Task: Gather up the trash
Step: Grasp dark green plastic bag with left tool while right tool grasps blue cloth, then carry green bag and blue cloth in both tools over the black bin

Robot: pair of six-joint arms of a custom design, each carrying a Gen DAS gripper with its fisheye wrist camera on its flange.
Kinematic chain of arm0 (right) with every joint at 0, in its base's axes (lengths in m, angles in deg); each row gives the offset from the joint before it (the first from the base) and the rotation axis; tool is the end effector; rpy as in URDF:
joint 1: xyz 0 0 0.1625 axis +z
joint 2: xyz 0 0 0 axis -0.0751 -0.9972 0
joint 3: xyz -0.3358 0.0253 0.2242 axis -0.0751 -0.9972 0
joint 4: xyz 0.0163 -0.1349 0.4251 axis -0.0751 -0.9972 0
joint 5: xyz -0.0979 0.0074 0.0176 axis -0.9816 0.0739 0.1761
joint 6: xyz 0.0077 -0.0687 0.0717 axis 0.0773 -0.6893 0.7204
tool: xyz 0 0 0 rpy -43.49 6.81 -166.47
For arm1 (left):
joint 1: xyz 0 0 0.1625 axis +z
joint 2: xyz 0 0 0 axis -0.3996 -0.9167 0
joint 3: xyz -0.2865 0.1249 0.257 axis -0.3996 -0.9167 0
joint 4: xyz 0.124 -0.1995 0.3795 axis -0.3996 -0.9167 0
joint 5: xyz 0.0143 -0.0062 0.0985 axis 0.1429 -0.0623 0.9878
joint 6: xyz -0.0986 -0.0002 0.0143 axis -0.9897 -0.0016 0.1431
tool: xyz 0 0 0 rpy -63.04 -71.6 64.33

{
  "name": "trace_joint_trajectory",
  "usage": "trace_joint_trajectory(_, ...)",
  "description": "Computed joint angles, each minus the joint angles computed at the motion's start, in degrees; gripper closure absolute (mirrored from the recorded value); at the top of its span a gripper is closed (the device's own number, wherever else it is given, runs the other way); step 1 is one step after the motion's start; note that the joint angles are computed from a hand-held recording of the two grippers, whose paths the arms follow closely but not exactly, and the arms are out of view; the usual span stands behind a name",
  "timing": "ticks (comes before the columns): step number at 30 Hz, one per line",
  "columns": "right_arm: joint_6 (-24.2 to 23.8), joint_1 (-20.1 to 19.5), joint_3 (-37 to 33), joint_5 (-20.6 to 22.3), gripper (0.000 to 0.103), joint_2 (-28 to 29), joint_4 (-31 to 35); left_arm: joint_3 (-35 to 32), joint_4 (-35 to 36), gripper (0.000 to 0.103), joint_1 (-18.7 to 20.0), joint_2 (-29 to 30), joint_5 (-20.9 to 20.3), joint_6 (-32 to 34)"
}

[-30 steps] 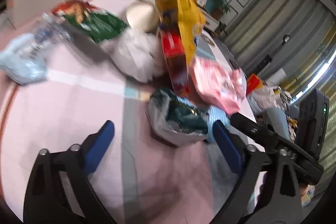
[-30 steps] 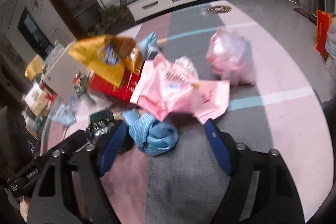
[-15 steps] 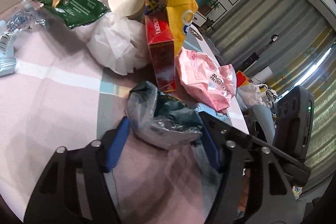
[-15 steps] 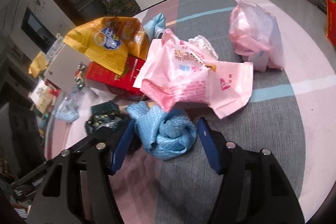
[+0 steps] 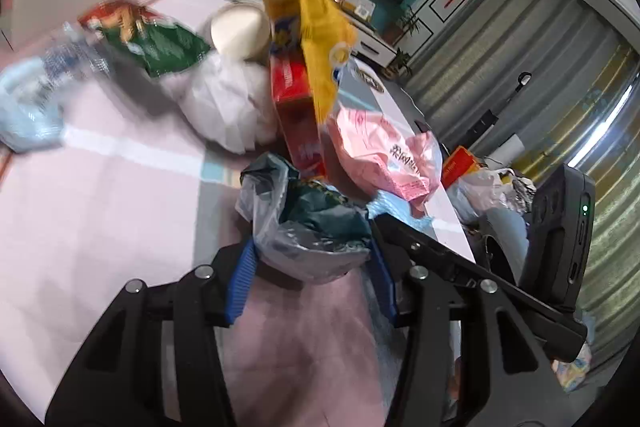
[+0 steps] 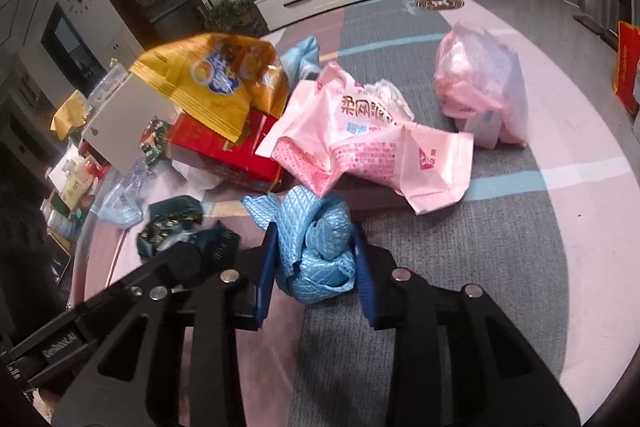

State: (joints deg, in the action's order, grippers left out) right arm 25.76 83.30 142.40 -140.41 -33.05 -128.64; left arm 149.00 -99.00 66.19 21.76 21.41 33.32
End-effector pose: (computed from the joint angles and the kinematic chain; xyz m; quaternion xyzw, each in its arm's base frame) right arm -0.0097 -0.7169 0.3806 0.2322 -0.9385 0.2173 0.1344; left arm -0.4201 -0.6634 -0.0754 -0.0048 0.9031 -0.4094 0.1299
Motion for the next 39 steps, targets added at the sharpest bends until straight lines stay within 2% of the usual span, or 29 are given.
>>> trace_joint_trajectory(5,-0.66,-0.35,1.05,2.72,0.067,-2.09,-0.16,2.25,1.27,0.051,-1.58,-1.92,4.4,-1.14)
trace_joint_trajectory(10,-3.15,0.17,3.45,1.91,0.067,-3.67,-4.34,3.59,7.09,0.051,-2.7,-3.74,9.03,-5.19)
trace_joint_trajectory(18,-5.14,0.24,5.9,3.06,0.067,-5.34,-8.76,0.83,13.75,0.051,-3.99,-2.26,14.64,-6.92)
trace_joint_trajectory(24,-4.81,0.51,6.35,1.78,0.066,-5.09,-10.84,1.11,16.71,0.051,-3.83,-2.77,14.9,-8.92)
trace_joint_trajectory(29,-4.24,0.24,5.79,2.77,0.066,-5.28,-9.1,1.13,17.55,0.051,-3.99,-2.81,15.21,-9.09)
trace_joint_trajectory(32,-5.0,0.18,5.8,3.64,0.066,-5.75,-7.81,0.79,17.66,0.051,-4.44,-2.44,16.98,-8.09)
trace_joint_trajectory(39,-5.04,0.13,6.54,4.89,0.066,-6.76,-8.41,1.07,17.37,0.05,-5.2,-2.54,18.21,-7.14)
